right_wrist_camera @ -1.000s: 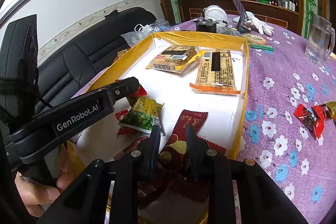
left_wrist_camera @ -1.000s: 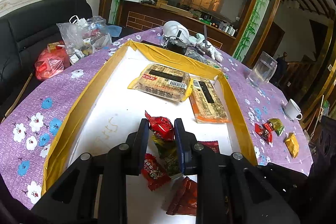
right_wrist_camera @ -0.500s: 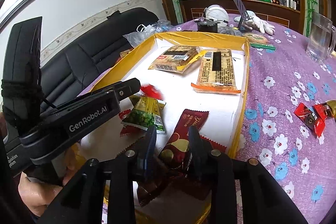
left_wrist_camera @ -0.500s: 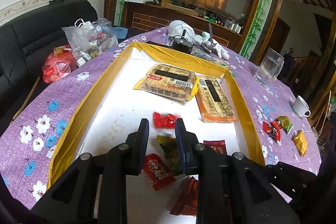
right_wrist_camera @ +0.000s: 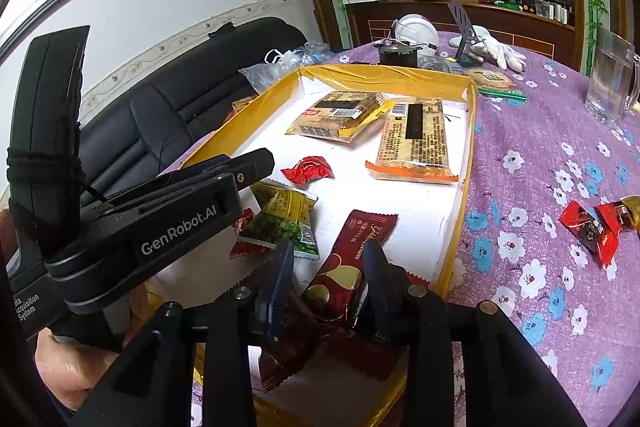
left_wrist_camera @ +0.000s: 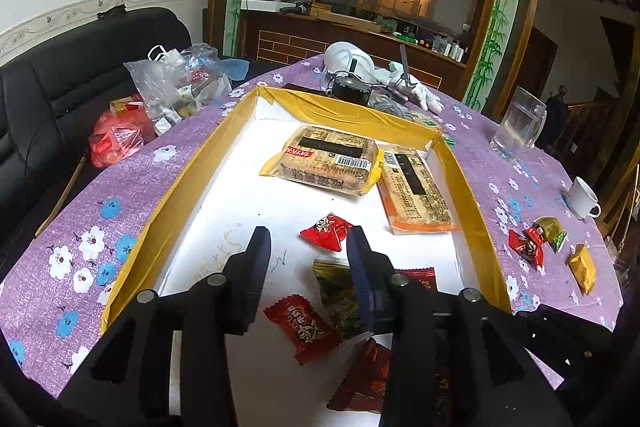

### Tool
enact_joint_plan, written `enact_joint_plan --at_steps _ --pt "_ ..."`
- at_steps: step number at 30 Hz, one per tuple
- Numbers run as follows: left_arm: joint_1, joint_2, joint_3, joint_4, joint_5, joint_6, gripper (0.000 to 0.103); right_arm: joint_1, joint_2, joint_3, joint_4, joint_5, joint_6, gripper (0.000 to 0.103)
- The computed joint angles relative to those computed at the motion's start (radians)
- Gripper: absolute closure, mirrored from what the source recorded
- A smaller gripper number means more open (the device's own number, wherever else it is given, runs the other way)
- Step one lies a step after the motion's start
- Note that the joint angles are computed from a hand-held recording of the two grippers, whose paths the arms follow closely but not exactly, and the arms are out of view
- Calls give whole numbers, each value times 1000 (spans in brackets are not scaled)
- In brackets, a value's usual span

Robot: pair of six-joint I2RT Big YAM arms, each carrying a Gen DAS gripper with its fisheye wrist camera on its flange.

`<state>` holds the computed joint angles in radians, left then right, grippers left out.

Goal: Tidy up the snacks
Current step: 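Move both grippers back to the snacks on the table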

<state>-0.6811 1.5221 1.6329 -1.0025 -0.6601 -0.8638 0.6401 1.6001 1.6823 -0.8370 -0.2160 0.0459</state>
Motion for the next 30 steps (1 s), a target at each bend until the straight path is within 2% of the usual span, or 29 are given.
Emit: enact_joint_plan --at_steps 2,6,9,11,14,17,21,25,28,30 --pt "0 -1 -1 3 -2 5 65 0 -3 -6 8 -4 0 64" --pt "-1 -4 -5 15 0 12 63 0 -12 -21 28 -31 -12 51" --pt "3 -21 -28 49 13 14 63 20 -19 -21 17 7 -46 41" --pt "6 -40 -53 86 25 17 63 25 -31 -28 31 10 -45 39" --pt "1 -67 -82 134 22 18 61 33 -53 -28 30 51 -53 34" --pt "-8 -75 -77 133 7 34 58 42 -94 -51 54 147 -80 33" --pt "-19 -74 -61 120 5 44 57 0 -131 -65 42 103 -47 32" --pt "-37 -59 -29 102 3 54 57 -72 -166 -85 25 36 -18 32" --pt "-53 -40 6 86 0 70 57 -136 -201 -120 50 -1 15 32" --pt "-65 -24 35 75 8 82 57 -176 -208 -123 39 -5 30 32"
